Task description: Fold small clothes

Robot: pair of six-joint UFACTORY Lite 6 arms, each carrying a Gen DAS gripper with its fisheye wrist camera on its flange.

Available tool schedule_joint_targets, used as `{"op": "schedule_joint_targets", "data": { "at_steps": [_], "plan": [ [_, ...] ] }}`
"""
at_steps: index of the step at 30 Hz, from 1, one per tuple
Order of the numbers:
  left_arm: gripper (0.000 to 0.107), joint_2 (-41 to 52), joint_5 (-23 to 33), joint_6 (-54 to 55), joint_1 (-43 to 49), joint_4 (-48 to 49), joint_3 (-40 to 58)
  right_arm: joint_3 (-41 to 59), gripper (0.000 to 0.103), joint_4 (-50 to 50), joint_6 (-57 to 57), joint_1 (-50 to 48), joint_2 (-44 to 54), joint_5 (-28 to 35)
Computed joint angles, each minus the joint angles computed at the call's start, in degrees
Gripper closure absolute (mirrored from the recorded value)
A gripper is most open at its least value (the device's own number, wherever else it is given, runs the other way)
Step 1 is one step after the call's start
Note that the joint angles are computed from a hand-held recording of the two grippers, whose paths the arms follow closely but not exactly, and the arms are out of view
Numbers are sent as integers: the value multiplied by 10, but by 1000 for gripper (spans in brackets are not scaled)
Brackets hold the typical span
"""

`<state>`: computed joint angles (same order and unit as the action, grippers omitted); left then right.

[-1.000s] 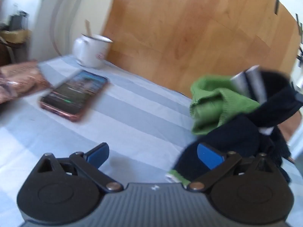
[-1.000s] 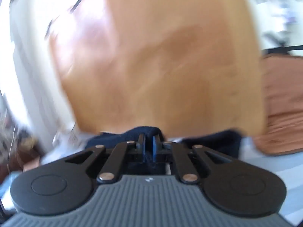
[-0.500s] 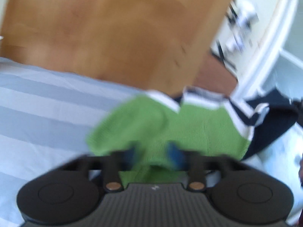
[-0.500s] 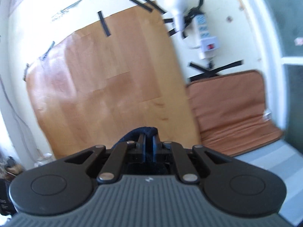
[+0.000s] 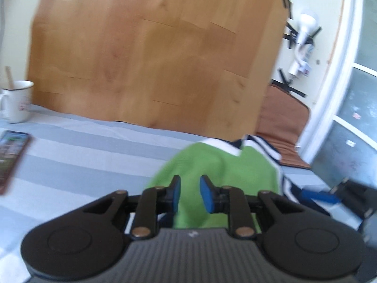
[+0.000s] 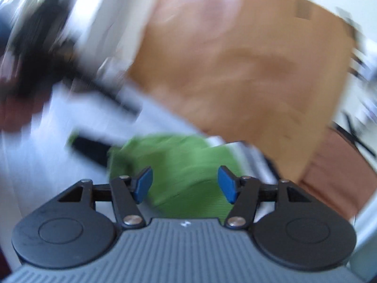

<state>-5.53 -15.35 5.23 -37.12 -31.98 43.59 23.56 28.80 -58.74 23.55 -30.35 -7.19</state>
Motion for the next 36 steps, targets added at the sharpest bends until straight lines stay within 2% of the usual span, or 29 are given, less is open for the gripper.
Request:
{"op": "schedule_joint_targets", "data": {
  "at_steps": [2, 3, 4, 5, 6, 7, 8, 10, 13, 17, 18, 22, 27, 29, 30, 32, 33, 34, 36],
  "plan": [
    [80, -22, 0, 49, 6, -49, -26, -1, 35, 28, -60, 40, 93, -109],
    [77, -22, 2, 83, 5, -79, -26, 7, 38, 7, -56, 42, 144, -164],
    [74, -23, 0, 96, 7, -86, -33, 14, 46, -38, -27, 25, 179, -194],
    [72, -23, -4, 118, 6, -97, -38, 26, 77, -98, 25, -6, 200, -201],
    [66, -20, -22, 159, -7, -132, -46, 35, 84, -148, 85, -40, 196, -184],
    [55, -17, -41, 218, -25, -182, -48, 50, 84, -184, 145, -68, 169, -142],
    [49, -12, -64, 256, -44, -210, -49, 61, 85, -220, 205, -92, 139, -109],
    [34, 8, -119, 290, -83, -212, -59, 69, 85, -312, 325, -135, 82, -84],
    [32, 66, -177, 373, -144, -238, -28, 102, 86, -465, 505, -201, 35, -59],
    [31, 143, -254, 460, -208, -253, 20, 133, 86, -667, 730, -272, 26, -70],
    [29, 162, -277, 480, -222, -255, 32, 118, 86, -685, 752, -284, 18, -85],
    [25, 231, -337, 544, -241, -248, 80, 121, 86, -645, 723, -296, 25, -108],
    [25, 301, -323, 582, -215, -245, 159, 94, 86, -632, 721, -298, -20, -105],
    [27, 345, -343, 606, -227, -244, 187, 89, 86, -628, 719, -294, -43, -98],
    [31, 369, -360, 620, -235, -247, 204, 94, 87, -642, 734, -299, -46, -100],
    [49, 401, -375, 636, -241, -266, 235, 103, 89, -647, 747, -302, -67, -95],
    [75, 402, -367, 633, -238, -280, 244, 109, 90, -657, 760, -306, -80, -91],
    [94, 393, -348, 620, -229, -291, 246, 118, 90, -691, 798, -316, -92, -88],
    [94, 348, -348, 567, -213, -282, 213, 140, 90, -809, 917, -340, -107, -87]
  ]
}}
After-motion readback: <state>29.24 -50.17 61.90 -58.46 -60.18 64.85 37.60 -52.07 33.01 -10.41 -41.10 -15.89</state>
